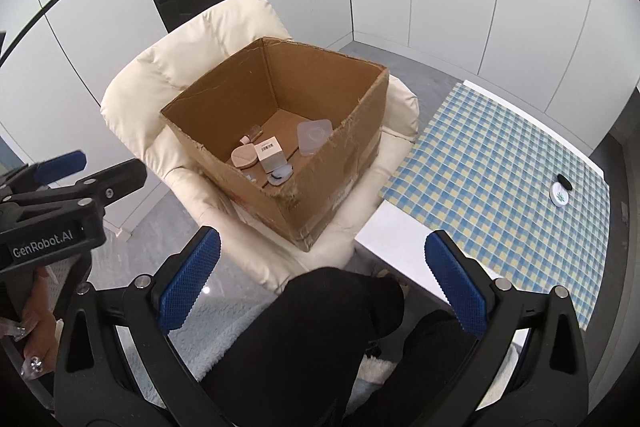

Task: Organize objects
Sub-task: 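Raise both open tools up out of the cardboard box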

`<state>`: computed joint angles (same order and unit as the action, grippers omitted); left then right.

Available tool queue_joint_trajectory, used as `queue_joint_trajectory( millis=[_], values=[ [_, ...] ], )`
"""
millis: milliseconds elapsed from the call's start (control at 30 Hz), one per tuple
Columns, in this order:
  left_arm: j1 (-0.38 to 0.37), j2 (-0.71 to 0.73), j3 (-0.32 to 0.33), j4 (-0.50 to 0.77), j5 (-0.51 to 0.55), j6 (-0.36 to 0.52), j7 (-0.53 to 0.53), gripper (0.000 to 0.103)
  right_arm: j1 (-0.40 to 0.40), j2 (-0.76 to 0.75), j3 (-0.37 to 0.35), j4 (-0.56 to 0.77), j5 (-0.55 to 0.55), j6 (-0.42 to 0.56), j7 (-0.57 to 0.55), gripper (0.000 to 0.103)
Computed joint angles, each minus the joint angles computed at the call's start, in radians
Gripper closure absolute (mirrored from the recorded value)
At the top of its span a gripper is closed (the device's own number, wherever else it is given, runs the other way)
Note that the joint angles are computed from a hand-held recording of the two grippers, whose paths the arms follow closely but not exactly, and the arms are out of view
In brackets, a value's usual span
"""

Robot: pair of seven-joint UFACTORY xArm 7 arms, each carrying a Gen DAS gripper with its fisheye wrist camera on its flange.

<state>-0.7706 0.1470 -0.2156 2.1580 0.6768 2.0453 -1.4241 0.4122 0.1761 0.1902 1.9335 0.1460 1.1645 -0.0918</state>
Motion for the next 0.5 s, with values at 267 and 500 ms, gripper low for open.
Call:
queue_joint_trajectory(
  millis=[267, 500],
  values=[
    [-0.026, -0.066, -0.060, -0.076, -0.002, 0.062, -0.129, 0.010, -0.031, -0.150, -0.006, -0.158, 0.039, 0.004, -0.026, 0.000],
    [-0.025, -0.052, -0.074, -0.066, 0.016, 0.030, -0.116, 0.010, -0.028, -0.213, 0.005, -0.218, -0.025, -0.037, -0.044, 0.000]
  ],
)
